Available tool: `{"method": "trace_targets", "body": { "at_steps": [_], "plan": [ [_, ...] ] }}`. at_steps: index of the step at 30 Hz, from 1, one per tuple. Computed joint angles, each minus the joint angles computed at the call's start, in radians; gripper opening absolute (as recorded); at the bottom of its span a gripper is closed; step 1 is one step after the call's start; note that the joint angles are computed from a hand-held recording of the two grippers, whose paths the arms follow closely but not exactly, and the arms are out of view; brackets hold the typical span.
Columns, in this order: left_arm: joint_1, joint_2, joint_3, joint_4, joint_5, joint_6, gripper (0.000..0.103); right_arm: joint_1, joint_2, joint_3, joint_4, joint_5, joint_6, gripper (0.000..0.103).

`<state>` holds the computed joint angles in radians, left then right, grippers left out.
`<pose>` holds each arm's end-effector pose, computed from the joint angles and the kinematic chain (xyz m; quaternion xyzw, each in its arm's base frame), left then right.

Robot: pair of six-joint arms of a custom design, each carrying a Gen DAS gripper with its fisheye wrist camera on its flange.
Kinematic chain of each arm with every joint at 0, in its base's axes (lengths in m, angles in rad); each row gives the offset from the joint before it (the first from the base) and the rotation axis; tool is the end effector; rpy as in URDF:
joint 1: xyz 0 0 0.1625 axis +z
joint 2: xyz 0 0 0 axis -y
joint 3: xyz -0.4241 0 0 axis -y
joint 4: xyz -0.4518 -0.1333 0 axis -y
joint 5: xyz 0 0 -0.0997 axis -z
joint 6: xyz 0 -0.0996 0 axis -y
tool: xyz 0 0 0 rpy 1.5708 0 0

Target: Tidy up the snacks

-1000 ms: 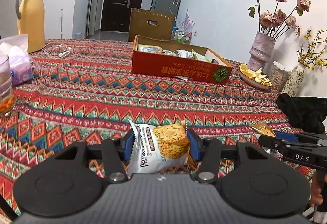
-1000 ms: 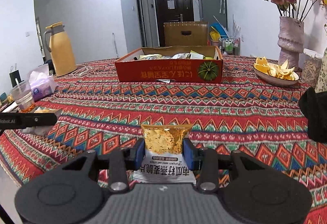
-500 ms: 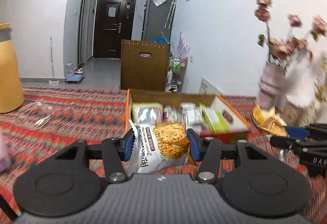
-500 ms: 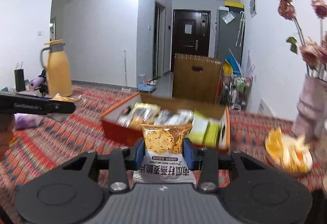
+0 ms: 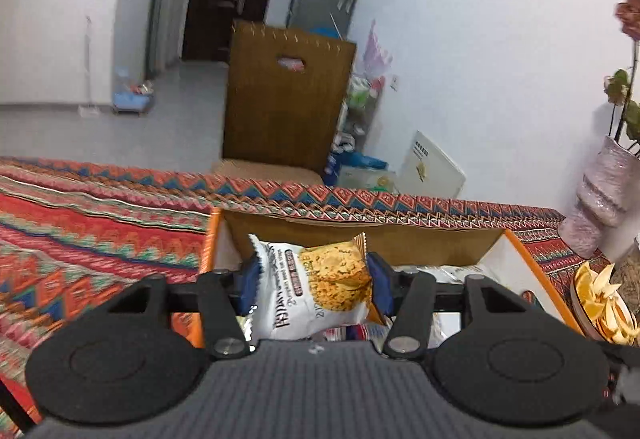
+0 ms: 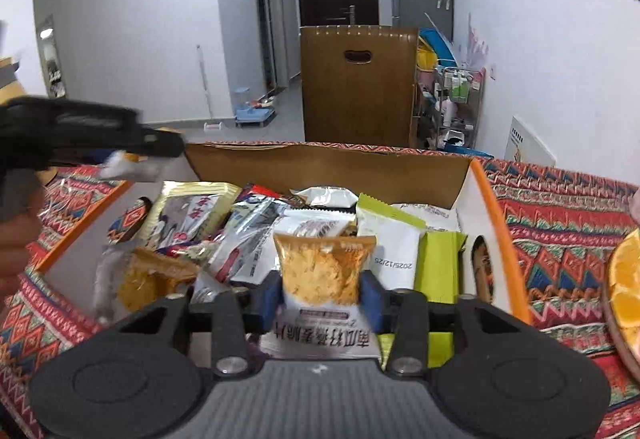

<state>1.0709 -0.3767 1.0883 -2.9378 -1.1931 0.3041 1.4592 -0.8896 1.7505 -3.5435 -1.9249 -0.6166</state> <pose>-0.2687 -0.8468 0.0108 0.3082 0.8795 -0.3320 0.1460 0.0214 -0.6962 0.1973 0.1189 -0.8329 0.4321 0.3248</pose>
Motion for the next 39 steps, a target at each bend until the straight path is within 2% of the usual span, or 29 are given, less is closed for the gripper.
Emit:
{"method": "trace_targets", "body": {
  "at_steps": [1, 3, 5, 6, 7, 9, 14, 16, 20, 25, 30, 37, 39],
  "plan": [
    [0.01, 0.026, -0.044, 0.027, -0.007, -0.011, 0.072, -0.002, 0.003, -0.001, -0.001, 0.0, 0.008, 0.055],
    [0.014, 0.05, -0.078, 0.038, 0.016, -0.026, 0.081, -0.005, -0.006, 0.01, 0.001, 0.022, 0.01, 0.056],
    [0.018, 0.028, -0.051, 0.026, -0.016, -0.013, 0.09, -0.003, -0.016, 0.021, -0.02, 0.028, -0.011, 0.06],
    [0.016, 0.013, -0.028, 0.002, -0.026, 0.011, 0.099, -0.001, -0.021, 0.033, -0.042, 0.03, -0.021, 0.064],
    [0.013, 0.007, -0.014, -0.029, -0.029, 0.033, 0.1, 0.0, -0.03, 0.045, -0.061, 0.034, -0.025, 0.066],
    [0.009, -0.025, 0.038, -0.088, -0.044, 0.068, 0.1, 0.002, -0.044, 0.052, -0.07, 0.044, -0.017, 0.068],
    [-0.009, -0.124, 0.166, -0.112, -0.036, 0.069, 0.1, 0.016, -0.083, 0.078, -0.075, 0.045, -0.019, 0.071],
    [-0.023, -0.176, 0.236, -0.138, -0.03, 0.089, 0.101, 0.027, -0.113, 0.113, -0.085, 0.045, -0.031, 0.075],
    [-0.057, -0.3, 0.395, -0.157, -0.02, 0.105, 0.103, 0.058, -0.171, 0.184, -0.124, 0.025, -0.064, 0.078],
    [-0.117, -0.469, 0.616, -0.225, 0.009, 0.121, 0.103, 0.099, -0.275, 0.302, -0.183, -0.002, -0.084, 0.088],
    [-0.177, -0.656, 0.815, -0.185, 0.022, 0.066, 0.103, 0.139, -0.393, 0.447, -0.237, -0.003, -0.098, 0.089],
    [-0.275, -0.889, 1.118, -0.321, 0.09, 0.026, 0.103, 0.208, -0.502, 0.652, -0.374, -0.036, -0.115, 0.09],
    [-0.309, -0.95, 1.202, -0.366, 0.115, 0.015, 0.103, 0.229, -0.529, 0.715, -0.426, -0.045, -0.121, 0.098]
  ]
}}
